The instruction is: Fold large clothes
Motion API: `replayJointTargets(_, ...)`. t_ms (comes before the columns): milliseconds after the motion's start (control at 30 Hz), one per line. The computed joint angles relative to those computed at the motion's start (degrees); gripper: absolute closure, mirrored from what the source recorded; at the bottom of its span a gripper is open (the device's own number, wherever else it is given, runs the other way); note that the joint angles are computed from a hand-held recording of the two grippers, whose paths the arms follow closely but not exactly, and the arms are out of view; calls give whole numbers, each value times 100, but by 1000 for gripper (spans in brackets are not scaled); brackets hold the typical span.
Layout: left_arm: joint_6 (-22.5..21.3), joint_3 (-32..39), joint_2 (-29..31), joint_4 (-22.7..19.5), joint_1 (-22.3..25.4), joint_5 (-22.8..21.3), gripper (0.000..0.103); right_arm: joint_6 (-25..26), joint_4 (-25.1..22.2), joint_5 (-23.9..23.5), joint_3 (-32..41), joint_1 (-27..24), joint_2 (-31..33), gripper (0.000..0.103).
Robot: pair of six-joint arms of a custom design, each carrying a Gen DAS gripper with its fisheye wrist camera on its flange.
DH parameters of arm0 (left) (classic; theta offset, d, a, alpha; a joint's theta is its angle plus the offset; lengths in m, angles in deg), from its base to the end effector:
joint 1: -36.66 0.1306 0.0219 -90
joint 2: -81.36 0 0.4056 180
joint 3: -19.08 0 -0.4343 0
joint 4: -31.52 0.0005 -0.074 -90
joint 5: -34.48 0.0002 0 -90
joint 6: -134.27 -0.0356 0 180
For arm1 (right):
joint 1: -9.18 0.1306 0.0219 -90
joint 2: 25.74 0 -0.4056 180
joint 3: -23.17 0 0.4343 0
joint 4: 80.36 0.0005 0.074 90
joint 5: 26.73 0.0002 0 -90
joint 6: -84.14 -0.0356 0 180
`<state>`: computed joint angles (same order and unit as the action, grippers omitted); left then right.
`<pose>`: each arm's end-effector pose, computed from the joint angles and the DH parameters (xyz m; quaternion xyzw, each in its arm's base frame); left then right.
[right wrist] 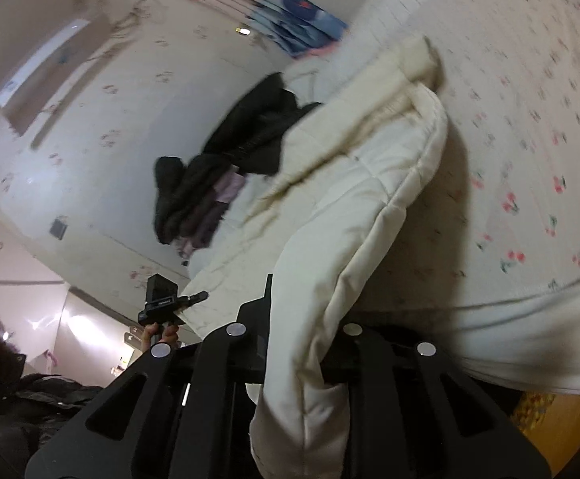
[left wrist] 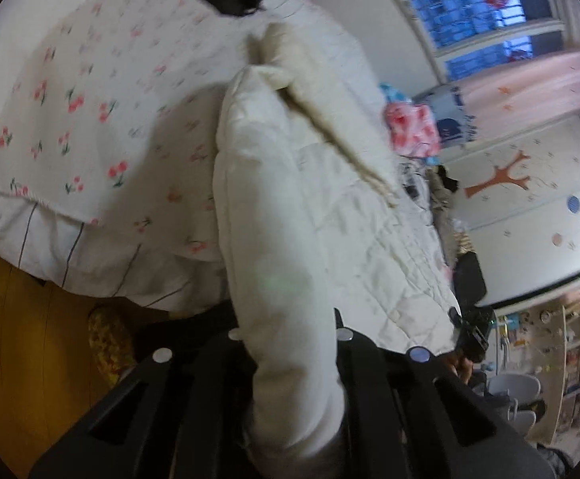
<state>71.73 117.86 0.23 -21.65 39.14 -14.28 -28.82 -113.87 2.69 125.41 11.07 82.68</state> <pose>0.5794 0.0011 0.4498 -0.1222 0.8868 -0.3901 0.2157 0.6507 0.0520 0.4101 -0.0679 0.8076 0.5248 0.2602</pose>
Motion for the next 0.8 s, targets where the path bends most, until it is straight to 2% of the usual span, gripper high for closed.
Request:
replayJointTargets(100,-108,-87,-252,-23,35,202,92,166,-39,-195,-89,-16,-246,88)
replayJointTargets(200,-228,-378,-593,27,173,529,92,686,-554,-314,-238,-46,-529,88)
replayJointTargets(233,-400,-522,-720,-6,243,746,92,811,-706,-339,-287,-63,-587,88)
replayJointTargets(267,-653,-552,-758,-180,282,891,92,1013,-992,-389,-323,-83,-635,88)
replayJointTargets(333,-1684,-481,-711,-1160,308,849,91,1843,-2200,-423,-278,-143,-587,81)
replayJointTargets(367,-2149,-497,-676,-1641,341,669,85,2231,-2781,-246,-233,-170,-530,71)
replayJointTargets(400,-2284,-545,-660,-1833,384,559,75,2450,-3250,-28,-259,-203,-466,55)
replayJointTargets(433,-2291,-676,-636,-2007,534,597,72,2453,-3431,107,-343,-254,-447,48)
replayJointTargets(467,-2183,-814,-680,-1923,673,705,71,2207,-3330,221,-541,-330,-483,39)
replayJointTargets(533,-1903,-1056,-820,-1515,902,857,61,1791,-2938,100,-813,-443,-547,35)
replayJointTargets(600,-1298,-1291,-953,-805,1133,1245,37,1289,-2388,-118,-1049,-532,-606,25)
replayJointTargets(633,-1122,-1333,-971,-539,1170,1365,33,1103,-2182,-154,-1097,-535,-617,22)
replayJointTargets(667,-1154,-1308,-944,-505,1150,1376,28,1050,-2111,-178,-1072,-530,-579,19)
replayJointTargets(700,-1360,-1188,-837,-660,1073,1325,25,1165,-2234,-169,-977,-482,-504,18)
replayJointTargets(733,-1686,-1007,-650,-966,945,1174,25,1315,-2407,-161,-870,-428,-423,18)
replayJointTargets(800,-2015,-817,-354,-1394,752,1094,25,1458,-2534,-171,-687,-303,-242,18)
